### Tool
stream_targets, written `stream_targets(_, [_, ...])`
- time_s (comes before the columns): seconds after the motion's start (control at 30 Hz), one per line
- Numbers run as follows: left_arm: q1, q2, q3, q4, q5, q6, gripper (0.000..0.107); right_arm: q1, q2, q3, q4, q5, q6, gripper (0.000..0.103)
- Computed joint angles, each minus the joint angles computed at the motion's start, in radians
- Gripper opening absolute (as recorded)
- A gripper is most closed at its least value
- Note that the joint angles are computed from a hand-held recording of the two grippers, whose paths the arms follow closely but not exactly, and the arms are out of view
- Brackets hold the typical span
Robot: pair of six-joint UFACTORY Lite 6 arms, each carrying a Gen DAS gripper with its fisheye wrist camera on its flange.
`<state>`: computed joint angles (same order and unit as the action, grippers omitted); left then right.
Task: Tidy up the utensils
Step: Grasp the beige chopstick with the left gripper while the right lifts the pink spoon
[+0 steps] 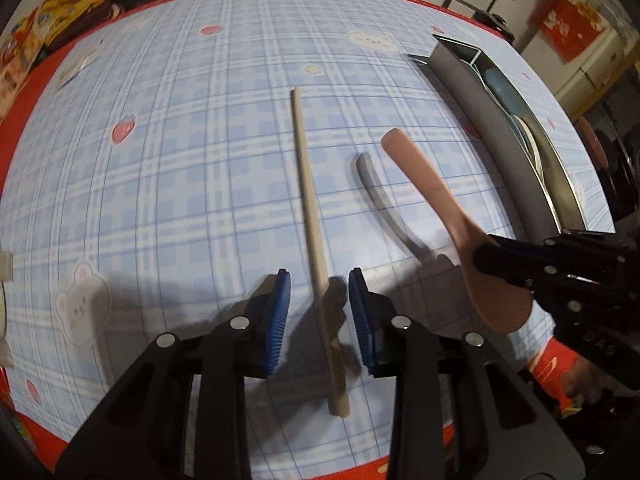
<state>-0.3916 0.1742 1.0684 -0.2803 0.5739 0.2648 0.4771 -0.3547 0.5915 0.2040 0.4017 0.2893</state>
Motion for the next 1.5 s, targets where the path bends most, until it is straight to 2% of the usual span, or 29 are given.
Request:
stream_targets(0.2, [-0.055, 0.015, 0.012, 0.134, -0.025, -0.103, 0.033, -0.037, -0.084, -0.046, -0.004, 0.014, 0.026, 0.008])
stream_targets(0.43, [-0.073, 0.000, -0.011, 0.193, -0.054, -0.152, 0.033, -0.051, -0.128, -0.077, -0.014, 0.027, 0.056, 0.008])
stream_targets(0.53, [-0.062, 0.004, -0.009, 0.183, -0.057, -0.158, 0.025, -0.042, -0.136, -0.078, -0.040, 0.029, 0.085, 0.008])
stream_targets(0.77, [-0.018, -0.019, -0.031, 0.095, -0.040, -0.098, 0.011, -0.061, -0.157, -0.077, -0.036, 0.040, 0.067, 0.008])
stream_targets(0.97, [0.016, -0.043, -0.054, 0.011, -0.017, -0.035, 0.011, -0.047, -0.156, -0.059, -0.055, 0.048, 0.077, 0.008])
stream_targets(1.13, [0.118, -0.084, -0.090, -0.178, 0.028, 0.085, 0.010, -0.058, -0.189, -0.057, -0.075, 0.064, 0.085, 0.008])
stream_targets(1.23, [0.167, -0.117, -0.094, -0.227, 0.057, 0.103, 0.010, -0.087, -0.217, -0.060, -0.056, 0.077, 0.058, 0.008])
stream_targets(1.5, [0.179, -0.199, -0.088, -0.242, 0.100, 0.061, 0.010, -0.150, -0.292, -0.073, 0.023, 0.114, -0.057, 0.008])
